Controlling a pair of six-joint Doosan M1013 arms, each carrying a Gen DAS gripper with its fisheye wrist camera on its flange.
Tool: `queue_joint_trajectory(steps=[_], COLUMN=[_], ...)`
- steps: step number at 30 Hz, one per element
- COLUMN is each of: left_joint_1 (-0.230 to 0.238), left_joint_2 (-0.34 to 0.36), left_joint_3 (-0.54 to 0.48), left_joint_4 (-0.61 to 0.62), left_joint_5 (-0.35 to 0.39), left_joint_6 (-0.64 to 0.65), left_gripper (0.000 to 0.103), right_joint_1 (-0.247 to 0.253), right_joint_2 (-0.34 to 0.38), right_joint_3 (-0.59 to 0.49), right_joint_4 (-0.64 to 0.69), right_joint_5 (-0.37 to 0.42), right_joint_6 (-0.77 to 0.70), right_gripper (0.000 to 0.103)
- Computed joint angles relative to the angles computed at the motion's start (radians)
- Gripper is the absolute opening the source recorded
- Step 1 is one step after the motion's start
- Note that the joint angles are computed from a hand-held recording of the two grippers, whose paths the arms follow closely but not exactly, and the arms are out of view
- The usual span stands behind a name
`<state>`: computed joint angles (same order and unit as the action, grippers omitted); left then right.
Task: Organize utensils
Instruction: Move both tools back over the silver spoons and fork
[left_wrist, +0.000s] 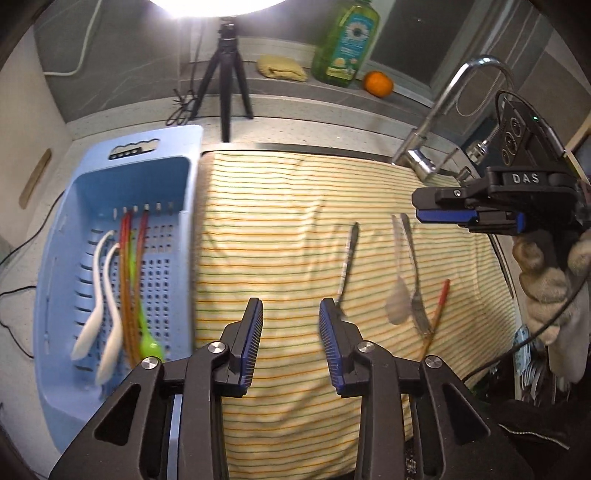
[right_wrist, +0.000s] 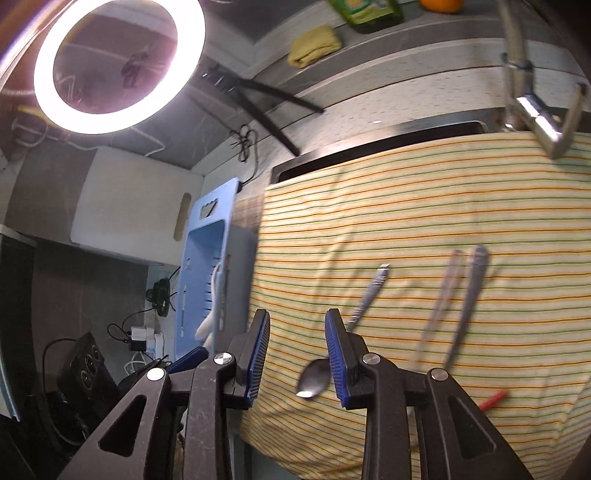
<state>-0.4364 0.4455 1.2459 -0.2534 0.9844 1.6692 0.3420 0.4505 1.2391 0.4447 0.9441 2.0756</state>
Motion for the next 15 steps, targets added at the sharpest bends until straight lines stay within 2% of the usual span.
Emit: queue_joint_trajectory(steps=[7, 15], left_joint_1=[-0.055, -0.104], left_joint_2=[0.003, -0.001], left_joint_3=[0.019, 0.051], left_joint_4=[-0.030, -0.062], left_joint_5=[0.007, 0.010], left_joint_6=[-0.026, -0.064], left_gripper=[0.030, 0.030], right_joint_1=[-0.054, -0.083], right_joint_2=[-0.035, -0.027], right_joint_3=[0.080, 0.112], right_joint_4=[0.032, 0.111], right_joint_5=[0.045, 0.105], right_joint_6=[-0.039, -0.147], right_gripper=[0.029, 0.029])
